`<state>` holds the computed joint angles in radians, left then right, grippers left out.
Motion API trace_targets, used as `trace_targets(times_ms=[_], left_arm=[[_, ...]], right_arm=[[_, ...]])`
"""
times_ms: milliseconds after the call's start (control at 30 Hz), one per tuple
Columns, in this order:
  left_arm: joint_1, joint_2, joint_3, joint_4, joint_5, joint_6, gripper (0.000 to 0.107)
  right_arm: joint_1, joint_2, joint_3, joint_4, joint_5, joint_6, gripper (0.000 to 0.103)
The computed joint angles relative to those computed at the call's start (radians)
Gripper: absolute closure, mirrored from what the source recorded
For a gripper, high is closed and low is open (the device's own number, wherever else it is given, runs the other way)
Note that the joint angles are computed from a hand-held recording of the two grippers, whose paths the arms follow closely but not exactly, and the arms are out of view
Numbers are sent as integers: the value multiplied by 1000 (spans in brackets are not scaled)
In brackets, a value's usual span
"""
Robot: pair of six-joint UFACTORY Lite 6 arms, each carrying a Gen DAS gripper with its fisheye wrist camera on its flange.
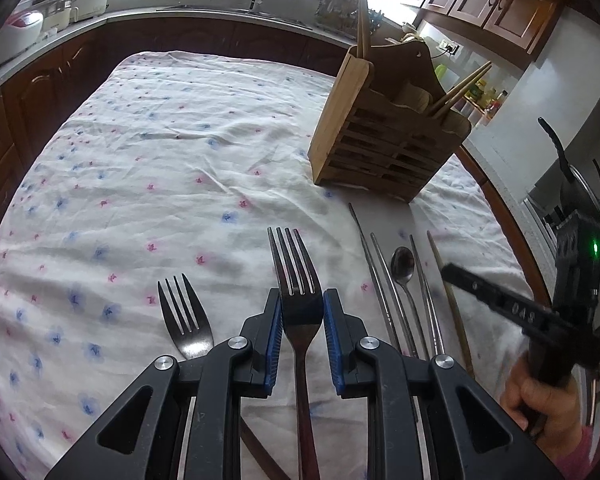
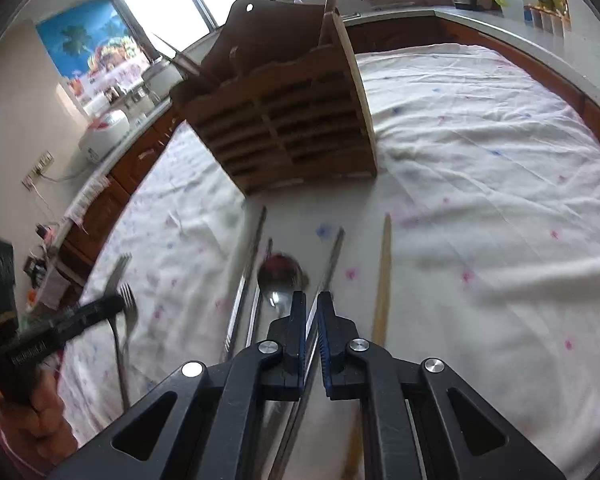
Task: Organize utensils
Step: 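Grasp the dark-handled fork with the left tool while the right tool grasps a steel chopstick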
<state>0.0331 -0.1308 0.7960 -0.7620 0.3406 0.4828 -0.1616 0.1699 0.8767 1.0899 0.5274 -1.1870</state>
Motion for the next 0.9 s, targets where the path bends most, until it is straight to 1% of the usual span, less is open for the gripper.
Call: trace_targets(times_ms=[67,167,200,367,433,467,533,600,667,767,800,833,900], left_arm=[[1,-5,-6,-13,0,13,89],[1,-8,-11,-33,1,30,89],[1,-7,-12,-37,1,34,89],[5,-1,-12,-59,4,54,89],[4,4,-10,-56,3,50,89],[3,5,-9,-55,4,47,89],[6,6,-6,-53,7,47,89],[9,5,-5,-57,8,52,89],[12,11,-3,-69,9,65,89],[5,16,-1,-70,7,62,89],[2,18,1,-67,6,59,89],[-1,18,3,-62,6,53,89],[-6,12,5,-49,8,40,89]], right_arm=[[10,-31,-45,-14,-23,1,94],[50,-41,-92,-59,-98,28,95],[53,-61,-113,-26,-120,-4,93],[87,-46,-86,-98,-140,102,92],[108,-40,-81,-143,-153,155,90],[111,-46,-87,-132,-157,147,89],[137,-62,-101,-193,-191,202,91],[174,-76,-112,-295,-235,286,91],[191,-61,-94,-366,-249,353,91],[203,-42,-75,-397,-262,373,92],[206,-41,-76,-399,-267,371,93],[198,-44,-81,-360,-263,329,94],[144,-40,-77,-209,-187,183,98]])
